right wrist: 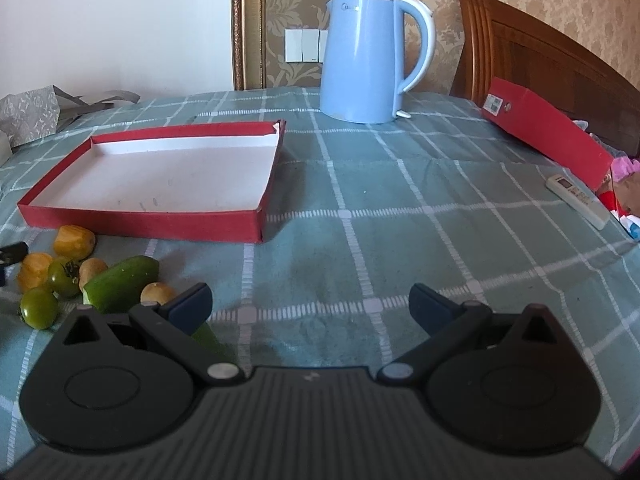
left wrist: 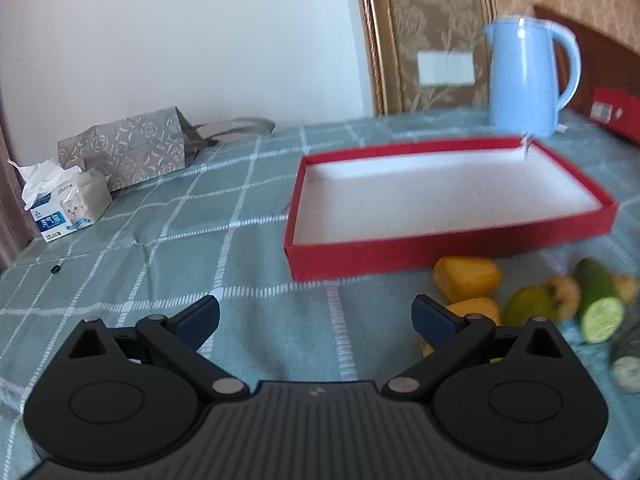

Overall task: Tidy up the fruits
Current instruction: 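Lower the left gripper onto the yellow pepper piece and close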

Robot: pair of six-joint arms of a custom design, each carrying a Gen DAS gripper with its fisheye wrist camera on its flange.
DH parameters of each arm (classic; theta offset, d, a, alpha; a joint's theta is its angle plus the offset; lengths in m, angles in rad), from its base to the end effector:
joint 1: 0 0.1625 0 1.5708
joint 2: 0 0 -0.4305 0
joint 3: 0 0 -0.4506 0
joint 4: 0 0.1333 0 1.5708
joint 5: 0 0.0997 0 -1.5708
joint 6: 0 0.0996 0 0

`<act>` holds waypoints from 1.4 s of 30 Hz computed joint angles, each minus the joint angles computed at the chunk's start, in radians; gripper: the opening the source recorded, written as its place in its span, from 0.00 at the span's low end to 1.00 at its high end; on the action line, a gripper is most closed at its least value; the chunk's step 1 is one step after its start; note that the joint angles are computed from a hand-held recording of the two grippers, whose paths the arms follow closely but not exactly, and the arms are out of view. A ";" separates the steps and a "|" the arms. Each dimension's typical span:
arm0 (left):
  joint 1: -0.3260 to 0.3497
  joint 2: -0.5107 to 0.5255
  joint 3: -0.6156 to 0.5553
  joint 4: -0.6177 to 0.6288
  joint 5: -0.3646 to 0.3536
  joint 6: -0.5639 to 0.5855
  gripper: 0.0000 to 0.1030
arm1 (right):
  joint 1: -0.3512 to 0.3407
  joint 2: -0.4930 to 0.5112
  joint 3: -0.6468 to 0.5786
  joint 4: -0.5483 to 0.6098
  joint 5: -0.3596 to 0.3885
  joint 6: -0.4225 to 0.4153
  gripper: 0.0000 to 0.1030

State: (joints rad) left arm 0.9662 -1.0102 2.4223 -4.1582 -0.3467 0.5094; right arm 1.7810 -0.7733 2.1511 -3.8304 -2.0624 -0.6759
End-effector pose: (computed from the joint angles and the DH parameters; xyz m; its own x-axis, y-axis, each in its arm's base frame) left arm -0.0234 -0.4332 0.1611 -0.5680 -0.3002 -0.7663 0.5681 0.5307 -0.6289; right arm 0.1941 -0.4961 0.0421 -0.6489 -0.2545 0.7170 -0.6904 0.5929 -0.4144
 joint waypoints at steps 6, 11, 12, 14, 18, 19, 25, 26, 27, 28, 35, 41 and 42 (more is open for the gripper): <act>0.006 -0.093 0.062 0.170 -0.123 -0.146 1.00 | -0.006 0.005 -0.008 0.014 0.004 0.007 1.00; 0.043 -0.146 0.061 0.327 -0.200 -0.256 1.00 | -0.009 0.004 -0.009 0.020 0.002 0.004 1.00; 0.050 -0.166 0.063 0.370 -0.216 -0.290 1.00 | -0.009 0.003 -0.009 0.020 0.002 0.005 1.00; 0.063 -0.211 0.074 0.445 -0.270 -0.349 1.00 | -0.010 0.001 -0.008 0.020 0.004 0.004 1.00; 0.060 -0.200 0.068 0.444 -0.278 -0.327 1.00 | -0.011 0.000 -0.005 0.008 0.005 0.000 1.00; 0.062 -0.201 0.065 0.475 -0.277 -0.331 1.00 | -0.011 0.000 -0.005 0.006 0.005 0.001 1.00; 0.085 -0.210 0.048 0.550 -0.300 -0.370 1.00 | -0.014 0.006 -0.009 0.016 -0.003 0.000 1.00; 0.095 -0.223 0.046 0.575 -0.320 -0.393 1.00 | -0.014 0.006 -0.009 0.018 -0.002 -0.001 1.00; 0.102 -0.232 0.046 0.589 -0.333 -0.409 1.00 | -0.014 0.006 -0.008 0.017 -0.001 -0.002 1.00; 0.099 -0.238 0.051 0.596 -0.336 -0.410 0.98 | -0.013 0.006 -0.007 0.017 0.000 -0.004 1.00; 0.064 -0.191 0.062 0.496 -0.299 -0.295 0.80 | -0.010 0.003 -0.009 0.027 0.007 0.002 1.00; 0.074 -0.223 0.067 0.564 -0.371 -0.312 0.53 | -0.006 0.003 -0.008 0.026 0.000 -0.003 1.00; 0.074 -0.227 0.068 0.573 -0.378 -0.314 0.51 | -0.008 0.001 -0.007 0.028 0.002 0.001 1.00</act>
